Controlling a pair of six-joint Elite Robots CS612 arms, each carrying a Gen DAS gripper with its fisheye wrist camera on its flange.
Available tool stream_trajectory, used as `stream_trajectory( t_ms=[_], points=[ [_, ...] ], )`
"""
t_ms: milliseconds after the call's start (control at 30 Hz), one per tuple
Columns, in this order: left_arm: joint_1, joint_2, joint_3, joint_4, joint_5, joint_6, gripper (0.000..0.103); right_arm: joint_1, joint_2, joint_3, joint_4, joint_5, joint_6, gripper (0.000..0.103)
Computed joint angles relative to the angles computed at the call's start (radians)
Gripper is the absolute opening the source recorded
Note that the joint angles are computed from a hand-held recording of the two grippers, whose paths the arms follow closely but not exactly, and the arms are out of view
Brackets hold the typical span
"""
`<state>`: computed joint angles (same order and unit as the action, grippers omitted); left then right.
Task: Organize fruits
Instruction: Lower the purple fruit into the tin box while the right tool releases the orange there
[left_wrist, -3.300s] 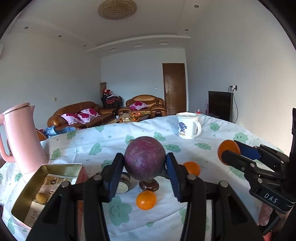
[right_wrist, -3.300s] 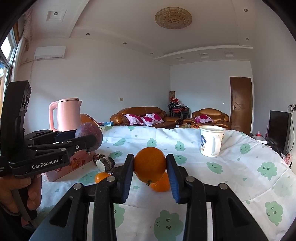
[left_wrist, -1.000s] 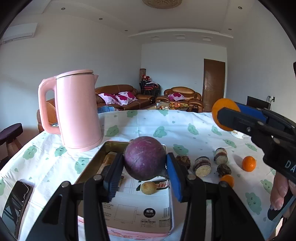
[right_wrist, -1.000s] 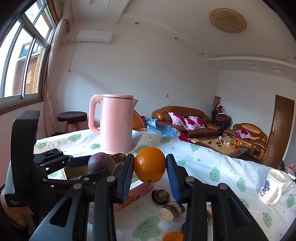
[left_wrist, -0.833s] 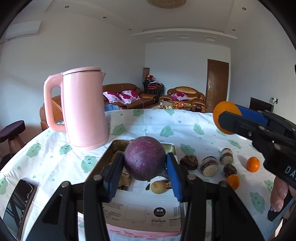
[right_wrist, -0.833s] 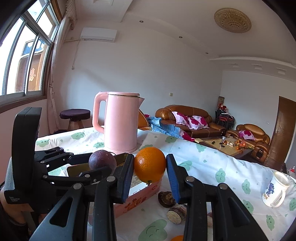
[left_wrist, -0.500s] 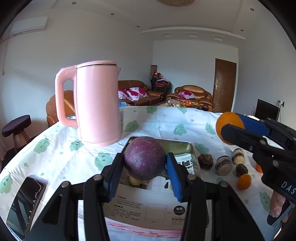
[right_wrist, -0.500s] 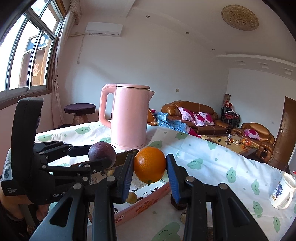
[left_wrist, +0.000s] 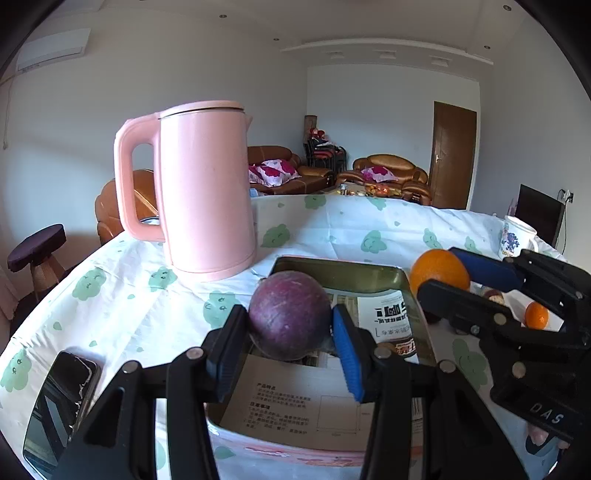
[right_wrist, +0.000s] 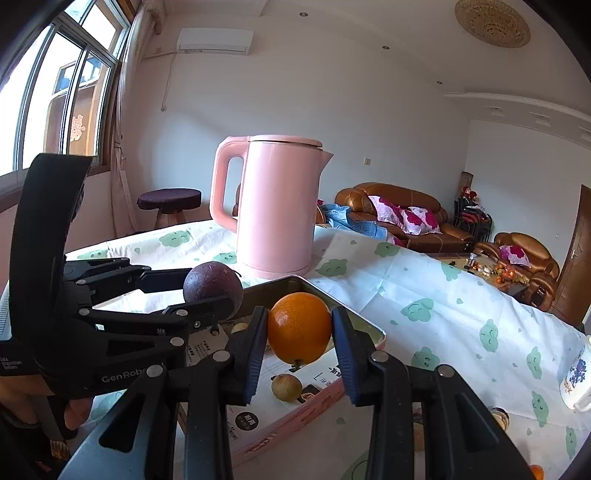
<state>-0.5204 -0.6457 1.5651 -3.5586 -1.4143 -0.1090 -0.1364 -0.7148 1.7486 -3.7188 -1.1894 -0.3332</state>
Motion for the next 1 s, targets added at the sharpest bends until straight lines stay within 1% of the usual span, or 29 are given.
stream_trajectory(
  t_ms=[233,467,600,733,867,1000],
  points=[
    [0.006,-0.001,-0.007,0.043,-0.004,0.005,0.049,0.007,0.007,-0.012,0.056,0.003,-0.006,0.037],
    [0.014,0.001,-0.016,0.077,-0.027,-0.003,0.049,0.016,0.01,-0.021,0.102,-0.019,-0.024,0.037],
    [0.015,0.001,-0.019,0.089,-0.027,-0.003,0.049,0.017,0.011,-0.029,0.128,-0.025,-0.025,0.037],
    [0.018,0.002,-0.023,0.102,-0.036,0.005,0.049,0.021,0.007,-0.034,0.182,-0.041,-0.036,0.037],
    [0.02,0.001,-0.027,0.126,-0.046,0.009,0.049,0.029,0.003,-0.049,0.266,-0.059,-0.063,0.037],
    [0.02,0.0,-0.03,0.147,-0.049,0.015,0.049,0.036,0.002,-0.055,0.304,-0.081,-0.085,0.037]
  ],
)
